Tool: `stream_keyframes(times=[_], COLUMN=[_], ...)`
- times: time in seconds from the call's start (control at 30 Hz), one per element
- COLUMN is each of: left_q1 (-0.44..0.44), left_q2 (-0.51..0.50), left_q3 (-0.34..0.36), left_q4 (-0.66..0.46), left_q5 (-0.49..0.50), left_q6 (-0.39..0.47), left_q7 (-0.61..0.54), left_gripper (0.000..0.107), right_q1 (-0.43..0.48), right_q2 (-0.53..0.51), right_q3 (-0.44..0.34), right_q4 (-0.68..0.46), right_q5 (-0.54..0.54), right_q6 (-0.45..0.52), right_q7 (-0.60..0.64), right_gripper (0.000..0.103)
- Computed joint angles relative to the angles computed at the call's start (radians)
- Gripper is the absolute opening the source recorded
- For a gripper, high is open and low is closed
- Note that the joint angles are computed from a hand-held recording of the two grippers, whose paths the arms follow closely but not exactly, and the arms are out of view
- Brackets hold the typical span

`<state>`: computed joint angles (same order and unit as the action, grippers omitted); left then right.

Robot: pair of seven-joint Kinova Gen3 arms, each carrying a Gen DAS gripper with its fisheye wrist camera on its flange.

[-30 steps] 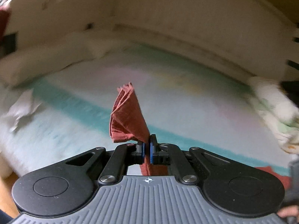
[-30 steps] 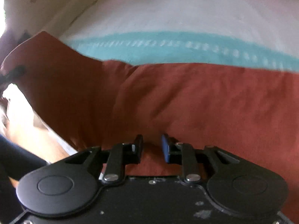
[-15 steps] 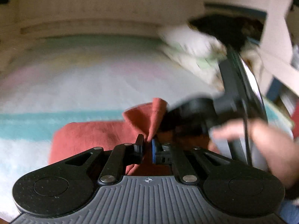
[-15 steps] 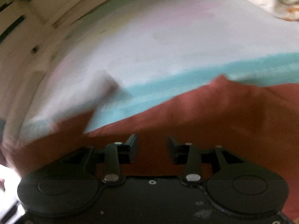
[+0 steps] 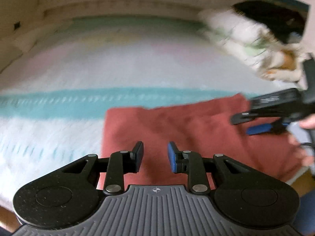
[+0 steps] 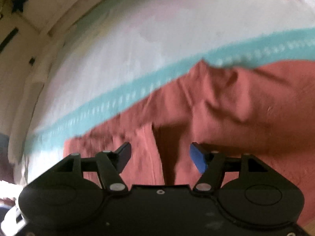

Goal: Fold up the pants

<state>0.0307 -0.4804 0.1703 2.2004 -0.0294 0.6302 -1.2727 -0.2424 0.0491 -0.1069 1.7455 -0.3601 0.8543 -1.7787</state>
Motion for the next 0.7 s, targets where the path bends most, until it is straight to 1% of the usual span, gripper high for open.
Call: stream_keyframes(times=[0.03,0.1,0.17,0.2,0.27,0.33,0.37,0.43,0.5,0.53,0.57,0.6,0.63,0.67,0.7], left_q1=[0.014,0.059,0.065,0.060,0.050,0.046,0.038,0.035,0.033,0.034,0.034,0.029,0.023,0.016,0.007], left_q2=[0.029,0.093,0.126,0.125,0.129,0.114,0.116,0.104,0.090,0.084,0.069,0.063,0.057,0.054,0.047], left_q3=[-0.031,-0.101,-0.139,-0.142,-0.134,-0.136,-0.124,-0.132,-0.134,-0.140,-0.150,-0.148,-0.142,-0.133,-0.118], left_q4=[-0.003,-0.023,-0.020,-0.016,-0.019,-0.012,-0.011,-0.005,0.003,0.007,0.011,0.014,0.013,0.009,0.003], left_q5=[0.011,0.041,0.089,0.099,0.103,0.097,0.108,0.118,0.125,0.128,0.131,0.133,0.131,0.125,0.115], left_q6=[0.006,0.053,0.056,0.044,0.049,0.056,0.050,0.052,0.054,0.056,0.065,0.063,0.066,0.072,0.078], left_q7=[-0.023,-0.069,-0.119,-0.125,-0.132,-0.134,-0.137,-0.140,-0.142,-0.148,-0.157,-0.155,-0.151,-0.145,-0.134], left_gripper=[0.026,0.026,0.026,0.026,0.026,0.026,0.026,0.026,0.026,0.026,0.026,0.026,0.026,0.026,0.027], right_q1=[0.002,0.004,-0.006,-0.010,-0.016,-0.017,-0.019,-0.027,-0.023,-0.037,-0.046,-0.060,-0.054,-0.054,-0.049], right_q2=[0.001,0.002,-0.006,-0.004,0.025,0.025,0.030,0.034,0.042,0.047,0.047,0.048,0.046,0.039,0.026], right_q3=[-0.001,-0.001,-0.009,-0.011,-0.015,-0.021,-0.022,-0.027,-0.040,-0.033,-0.036,-0.031,-0.038,-0.038,-0.046], right_q4=[0.005,0.015,0.033,0.033,0.028,0.030,0.022,0.013,0.006,0.001,-0.001,-0.003,-0.006,-0.003,-0.001], right_q5=[-0.012,-0.018,-0.015,-0.013,-0.023,-0.028,-0.022,-0.010,-0.016,-0.008,0.014,0.031,0.032,0.026,0.019], right_q6=[0.003,-0.003,-0.017,-0.022,-0.045,-0.038,-0.031,-0.022,-0.008,0.000,0.000,0.000,0.003,-0.003,-0.007], right_q7=[0.020,0.045,0.047,0.053,0.086,0.119,0.131,0.153,0.183,0.179,0.167,0.166,0.175,0.184,0.205], right_gripper=[0.069,0.069,0.070,0.070,0.070,0.070,0.068,0.059,0.035,0.033,0.026,0.014,0.014,0.009,0.008])
